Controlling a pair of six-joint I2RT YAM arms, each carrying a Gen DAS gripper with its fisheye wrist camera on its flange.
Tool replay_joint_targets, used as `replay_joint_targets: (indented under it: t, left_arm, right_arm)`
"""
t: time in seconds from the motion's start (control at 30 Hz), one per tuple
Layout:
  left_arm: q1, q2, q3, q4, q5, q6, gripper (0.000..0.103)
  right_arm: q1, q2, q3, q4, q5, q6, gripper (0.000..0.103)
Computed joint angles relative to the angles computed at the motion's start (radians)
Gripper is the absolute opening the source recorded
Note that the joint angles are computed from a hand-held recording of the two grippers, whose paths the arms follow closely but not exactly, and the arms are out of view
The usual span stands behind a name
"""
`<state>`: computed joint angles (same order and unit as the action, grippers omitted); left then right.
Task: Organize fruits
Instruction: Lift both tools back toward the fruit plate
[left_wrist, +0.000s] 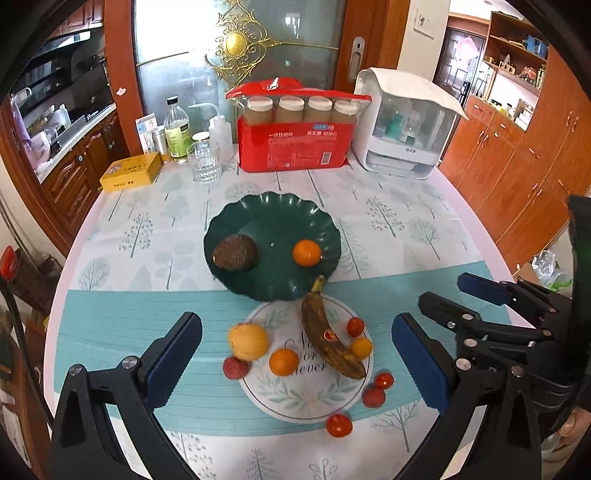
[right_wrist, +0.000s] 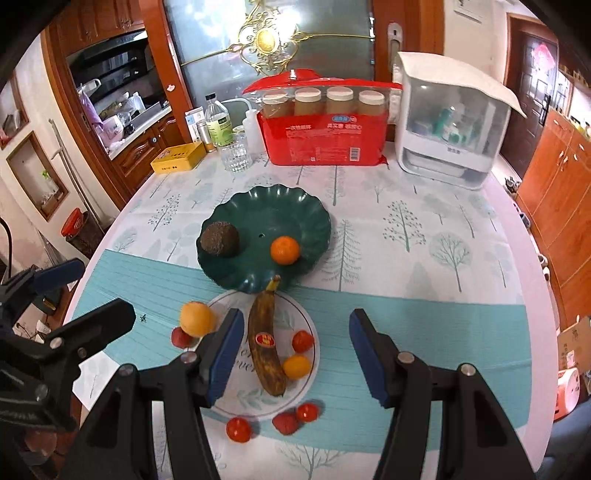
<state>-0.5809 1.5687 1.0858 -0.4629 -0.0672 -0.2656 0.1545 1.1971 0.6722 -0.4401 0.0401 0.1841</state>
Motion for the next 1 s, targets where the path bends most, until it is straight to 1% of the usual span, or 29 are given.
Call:
replay_joint_targets:
  t: [0.13,0.27,0.47,0.57,0.63,0.77,0.83,0.9,1.0]
  left_arm:
    - [-0.014,-0.015,-0.042,0.014,-0.011,-0.032,0.102]
    - [-0.037,-0.027,-0.092,0.031,-0.045,-0.057,0.102]
    - [-0.065,0.003,-0.153,0.069,-0.046,-0.084,0.102]
    - [-0.086,0.035,-0.170,0.088,-0.040,-0.078,0.101]
    - [-0.104,0.059,-0.184,0.110,-0.020,-0.061,0.100]
    - [-0.140,0.108,-0.227,0.181,-0.019,-0.045,0.100]
    - [-0.145,0.142,-0.243,0.214,-0.003,-0.047,0.100]
    - [-0.142,0.180,-0.257,0.247,0.024,-0.053,0.098]
    - [-0.134,0.248,-0.261,0.275,0.061,-0.058,0.092]
  right_arm:
    - [-0.021,-0.079,-0.059,-0.017,-0.019,0.005,0.060]
    - [-0.041,-0.153,-0.122,-0.025,-0.024,-0.005,0.060]
    - [-0.059,-0.184,-0.200,0.002,-0.018,-0.025,0.060]
    - [-0.066,-0.186,-0.251,0.039,-0.030,-0.037,0.060]
    - [-0.060,-0.176,-0.291,0.078,-0.031,-0.051,0.060]
    - [-0.045,-0.156,-0.363,0.153,-0.047,-0.073,0.059]
    - [-0.035,-0.125,-0.397,0.204,-0.047,-0.084,0.059]
    - [-0.027,-0.087,-0.430,0.257,-0.052,-0.088,0.058]
    - [-0.013,-0.025,-0.471,0.335,-0.063,-0.090,0.054]
